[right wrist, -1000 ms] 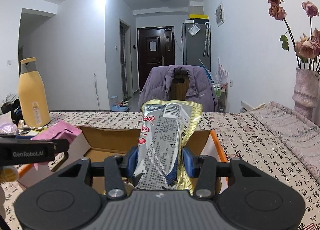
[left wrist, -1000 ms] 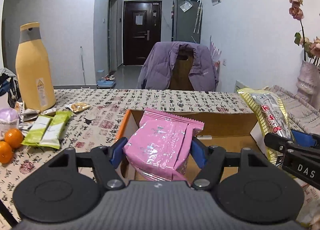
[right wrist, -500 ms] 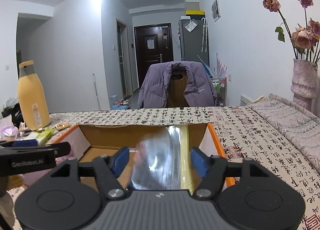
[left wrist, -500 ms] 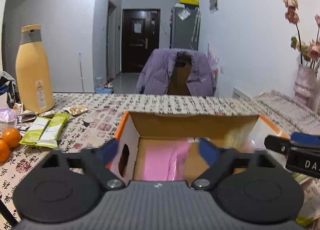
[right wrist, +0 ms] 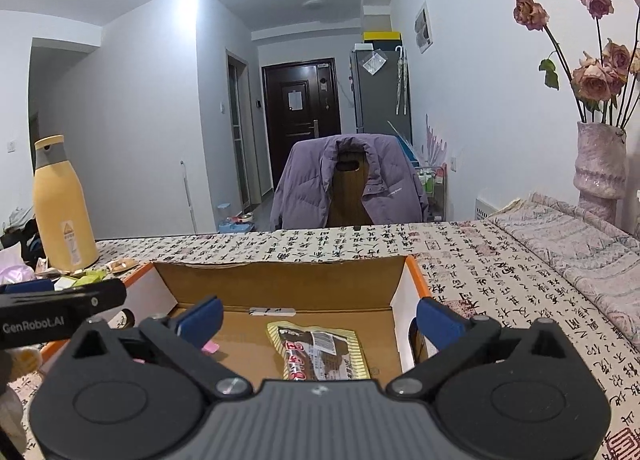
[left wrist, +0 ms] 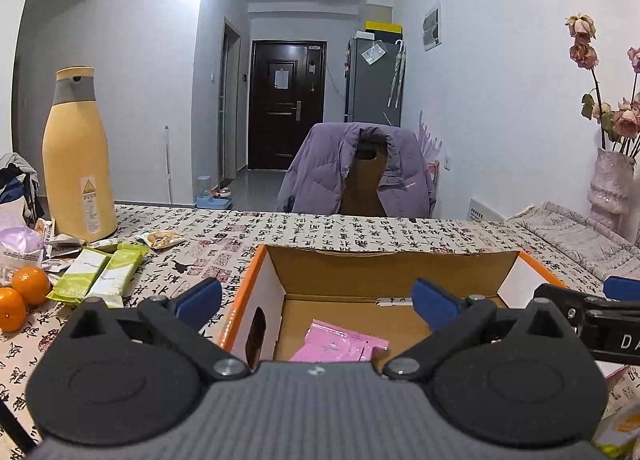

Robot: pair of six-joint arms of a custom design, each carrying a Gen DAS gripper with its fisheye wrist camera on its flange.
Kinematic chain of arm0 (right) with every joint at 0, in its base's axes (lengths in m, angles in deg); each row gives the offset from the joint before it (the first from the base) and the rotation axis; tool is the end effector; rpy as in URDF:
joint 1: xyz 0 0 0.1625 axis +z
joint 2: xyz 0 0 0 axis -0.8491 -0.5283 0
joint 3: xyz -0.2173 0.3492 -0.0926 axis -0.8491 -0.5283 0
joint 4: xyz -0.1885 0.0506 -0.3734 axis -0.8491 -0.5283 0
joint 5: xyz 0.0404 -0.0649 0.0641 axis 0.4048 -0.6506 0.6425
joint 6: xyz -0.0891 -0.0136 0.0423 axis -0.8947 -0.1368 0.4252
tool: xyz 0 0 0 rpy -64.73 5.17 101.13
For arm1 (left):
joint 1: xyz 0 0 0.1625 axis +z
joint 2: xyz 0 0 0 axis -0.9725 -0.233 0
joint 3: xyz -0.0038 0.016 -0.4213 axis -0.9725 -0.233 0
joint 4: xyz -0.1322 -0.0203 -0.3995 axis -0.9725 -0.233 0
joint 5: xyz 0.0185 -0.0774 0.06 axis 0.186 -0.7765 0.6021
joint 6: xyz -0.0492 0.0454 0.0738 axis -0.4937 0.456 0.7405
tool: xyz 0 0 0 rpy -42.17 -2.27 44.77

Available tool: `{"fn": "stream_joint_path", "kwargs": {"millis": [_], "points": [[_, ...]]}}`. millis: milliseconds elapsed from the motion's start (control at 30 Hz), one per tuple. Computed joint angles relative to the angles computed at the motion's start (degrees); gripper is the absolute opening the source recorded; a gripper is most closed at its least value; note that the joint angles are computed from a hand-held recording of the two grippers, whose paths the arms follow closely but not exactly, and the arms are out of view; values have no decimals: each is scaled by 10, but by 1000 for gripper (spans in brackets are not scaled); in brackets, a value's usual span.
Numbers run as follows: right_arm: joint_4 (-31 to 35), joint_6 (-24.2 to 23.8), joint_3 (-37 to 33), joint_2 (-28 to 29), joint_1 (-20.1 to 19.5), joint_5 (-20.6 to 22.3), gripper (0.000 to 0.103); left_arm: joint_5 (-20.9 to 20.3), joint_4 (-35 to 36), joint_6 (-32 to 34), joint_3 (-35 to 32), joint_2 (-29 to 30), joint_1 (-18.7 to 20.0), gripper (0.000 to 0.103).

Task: Organize snacks
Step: 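Lower both packets into the orange box and open both grippers, then move both tools back toward the remaining snacks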

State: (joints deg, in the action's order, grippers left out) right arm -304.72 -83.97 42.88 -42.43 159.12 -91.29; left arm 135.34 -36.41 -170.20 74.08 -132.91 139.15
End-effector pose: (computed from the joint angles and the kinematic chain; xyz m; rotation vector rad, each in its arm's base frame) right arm 0.1888 -0.5712 0.0882 0.2104 -1.8993 1.5183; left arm -0.1558 -0.6744 0.1309 0.9717 2.2127 -1.3133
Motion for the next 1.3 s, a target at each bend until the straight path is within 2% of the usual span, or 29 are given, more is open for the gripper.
{"fn": "stream_joint_path", "kwargs": {"millis": [233, 533, 867, 1100, 1300], "points": [[-21, -12, 1, 3, 2, 7, 103, 3, 0, 0, 4, -5, -4, 103], [-43, -31, 14, -9, 17, 11, 103, -9, -28, 13, 44, -41, -24, 103], [-94, -61, 62, -30, 57, 4, 103, -7, -42, 14, 117, -109, -42, 103], [-123, -61, 101, -29, 79, -14, 103, -4, -40, 10, 177, -160, -46, 103], [-143, -43, 136, -18, 92, -33, 103, -6, -40, 1, 229, -205, -44, 103]]}}
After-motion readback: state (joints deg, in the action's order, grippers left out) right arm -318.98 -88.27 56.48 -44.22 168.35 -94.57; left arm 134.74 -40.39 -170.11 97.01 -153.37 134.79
